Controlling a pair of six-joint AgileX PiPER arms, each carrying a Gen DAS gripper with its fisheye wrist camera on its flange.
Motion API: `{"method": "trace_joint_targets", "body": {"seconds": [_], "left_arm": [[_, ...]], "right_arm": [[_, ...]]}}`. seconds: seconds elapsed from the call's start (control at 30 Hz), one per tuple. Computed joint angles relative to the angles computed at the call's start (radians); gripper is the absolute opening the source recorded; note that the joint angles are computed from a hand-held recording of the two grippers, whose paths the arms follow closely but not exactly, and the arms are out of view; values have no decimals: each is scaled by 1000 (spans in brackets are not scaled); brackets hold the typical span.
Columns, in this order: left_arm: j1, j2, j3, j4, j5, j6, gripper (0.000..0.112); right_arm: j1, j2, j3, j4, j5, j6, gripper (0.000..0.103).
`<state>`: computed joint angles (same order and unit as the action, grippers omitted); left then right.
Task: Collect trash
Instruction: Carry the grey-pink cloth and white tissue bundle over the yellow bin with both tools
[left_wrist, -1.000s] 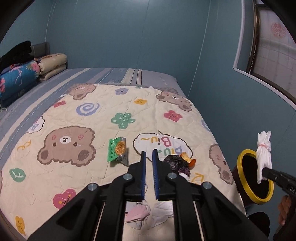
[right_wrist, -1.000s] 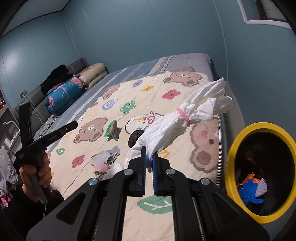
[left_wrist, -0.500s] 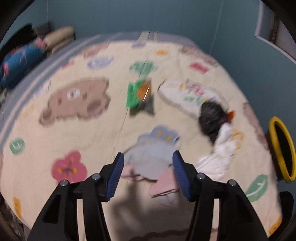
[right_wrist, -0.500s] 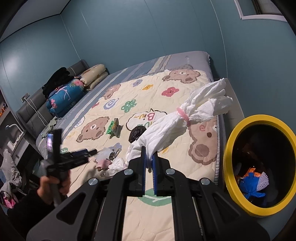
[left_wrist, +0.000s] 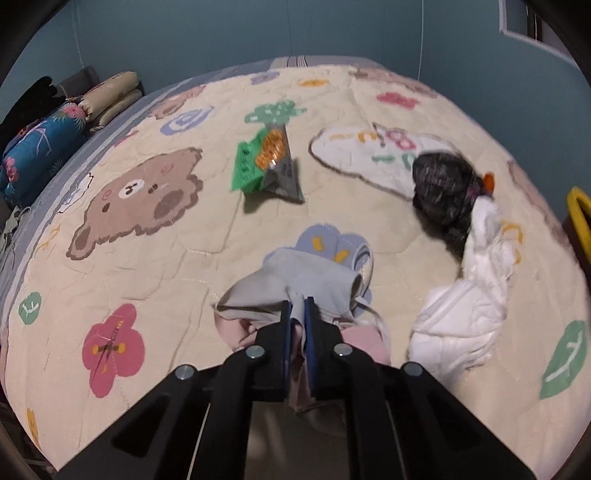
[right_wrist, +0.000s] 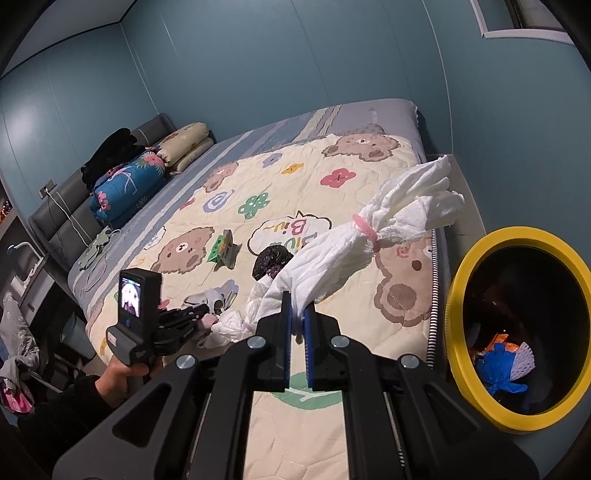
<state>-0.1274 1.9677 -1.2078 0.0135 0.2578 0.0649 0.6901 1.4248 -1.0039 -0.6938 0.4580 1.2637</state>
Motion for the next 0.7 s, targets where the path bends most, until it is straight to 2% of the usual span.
{"method": "trace_joint_targets", "body": {"seconds": [0.17, 0.3, 0.47, 0.7], "left_arm": [[50, -92, 14, -298, 26, 279, 6], [81, -173, 10, -478, 74, 429, 6], [57, -274, 4, -555, 113, 485, 5], [-21, -334, -54, -606, 183, 496, 6]], "right_arm": [[-8, -19, 10, 7, -16, -13, 6], [-4, -54, 30, 1, -22, -7, 6], [3, -103, 36, 0, 4, -17, 6], [5, -185, 48, -25, 74, -23, 6]]}}
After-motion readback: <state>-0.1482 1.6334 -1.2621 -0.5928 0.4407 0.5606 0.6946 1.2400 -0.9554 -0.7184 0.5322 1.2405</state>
